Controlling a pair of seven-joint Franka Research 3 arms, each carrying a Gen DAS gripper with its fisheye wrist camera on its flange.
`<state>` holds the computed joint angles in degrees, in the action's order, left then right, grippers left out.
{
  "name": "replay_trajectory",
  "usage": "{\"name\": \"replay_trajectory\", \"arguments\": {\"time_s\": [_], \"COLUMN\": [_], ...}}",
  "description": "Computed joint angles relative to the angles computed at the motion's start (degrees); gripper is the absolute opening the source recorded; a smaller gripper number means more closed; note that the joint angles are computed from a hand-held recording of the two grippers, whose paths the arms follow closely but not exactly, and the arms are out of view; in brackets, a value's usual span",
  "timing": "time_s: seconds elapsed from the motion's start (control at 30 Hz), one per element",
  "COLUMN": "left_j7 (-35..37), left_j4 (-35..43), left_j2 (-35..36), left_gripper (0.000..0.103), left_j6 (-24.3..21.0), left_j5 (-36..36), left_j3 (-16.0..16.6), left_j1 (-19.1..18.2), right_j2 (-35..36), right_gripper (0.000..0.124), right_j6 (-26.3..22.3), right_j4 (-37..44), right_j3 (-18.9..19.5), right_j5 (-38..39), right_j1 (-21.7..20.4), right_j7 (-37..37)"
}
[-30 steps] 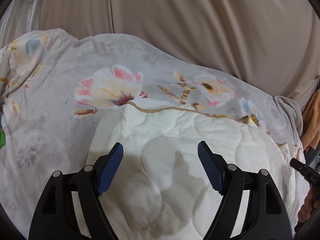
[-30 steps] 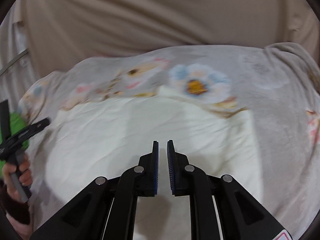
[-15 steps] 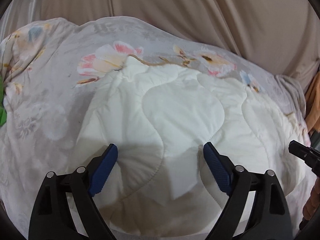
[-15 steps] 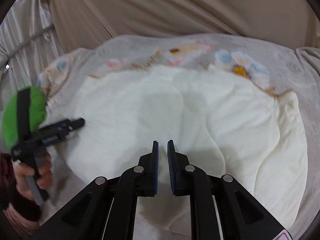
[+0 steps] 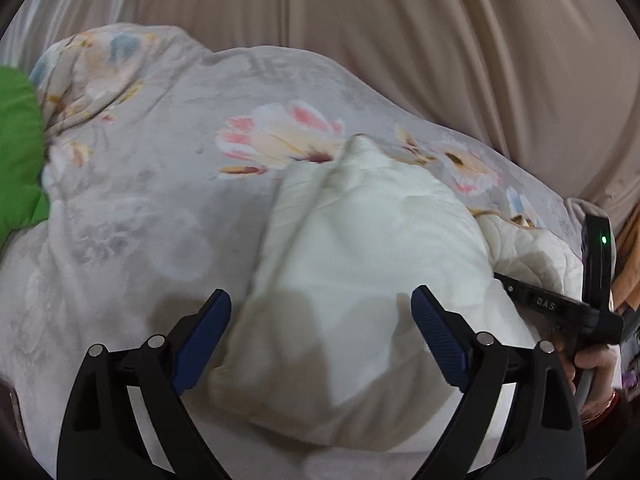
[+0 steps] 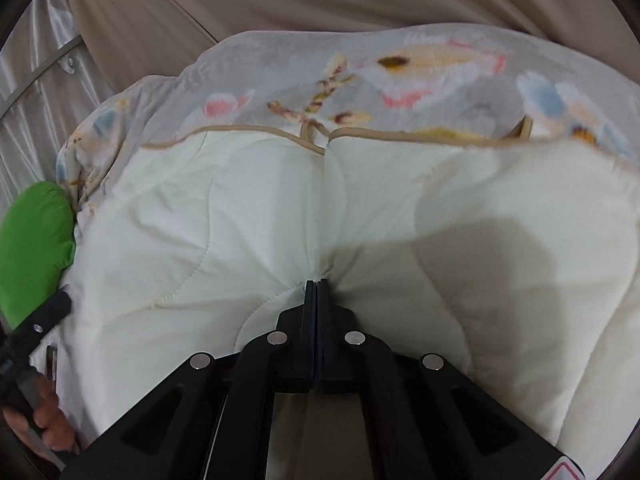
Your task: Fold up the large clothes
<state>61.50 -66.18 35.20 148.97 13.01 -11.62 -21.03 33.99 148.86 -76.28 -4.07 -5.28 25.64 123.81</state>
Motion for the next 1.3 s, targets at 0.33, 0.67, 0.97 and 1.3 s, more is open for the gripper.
{"name": "replay_trajectory", "arguments": {"time_s": [0.33, 0.67, 0.97, 1.3], "left_j7": [4.3, 11.6, 16.5, 31.3], "left_j4": [-13.5, -5.9, -1.9, -8.9], "left_j2": [-5.6, -0.4, 0.2, -7.0], "left_gripper": [0.092, 0.098, 0.027, 0.020], "left_j6": [3.2, -1.3, 0.9, 10.1], "left_j5": [-16.5, -21.9, -25.1, -30.4], "left_j3": [-7.6, -9.7, -11.4, -17.6], "left_j1": [10.1, 8.8, 7.0, 7.4], "right_j2": [-10.7, -7.8, -13.6, -9.4], "right_gripper": [0.010, 0.000, 0.000, 0.000], "right_j6": [3.7, -0.3, 5.3, 3.5], "right_j4": [-11.0, -10.4, -16.8, -14.1], "right_j3": [3.6, 6.5, 5.8, 7.4], "right_j5": [4.7, 10.1, 15.1, 18.8], "right_j1": [-1.7, -3.2, -4.1, -7.6], "right_j7": [-4.0, -11.4, -13.1, -14.6]}}
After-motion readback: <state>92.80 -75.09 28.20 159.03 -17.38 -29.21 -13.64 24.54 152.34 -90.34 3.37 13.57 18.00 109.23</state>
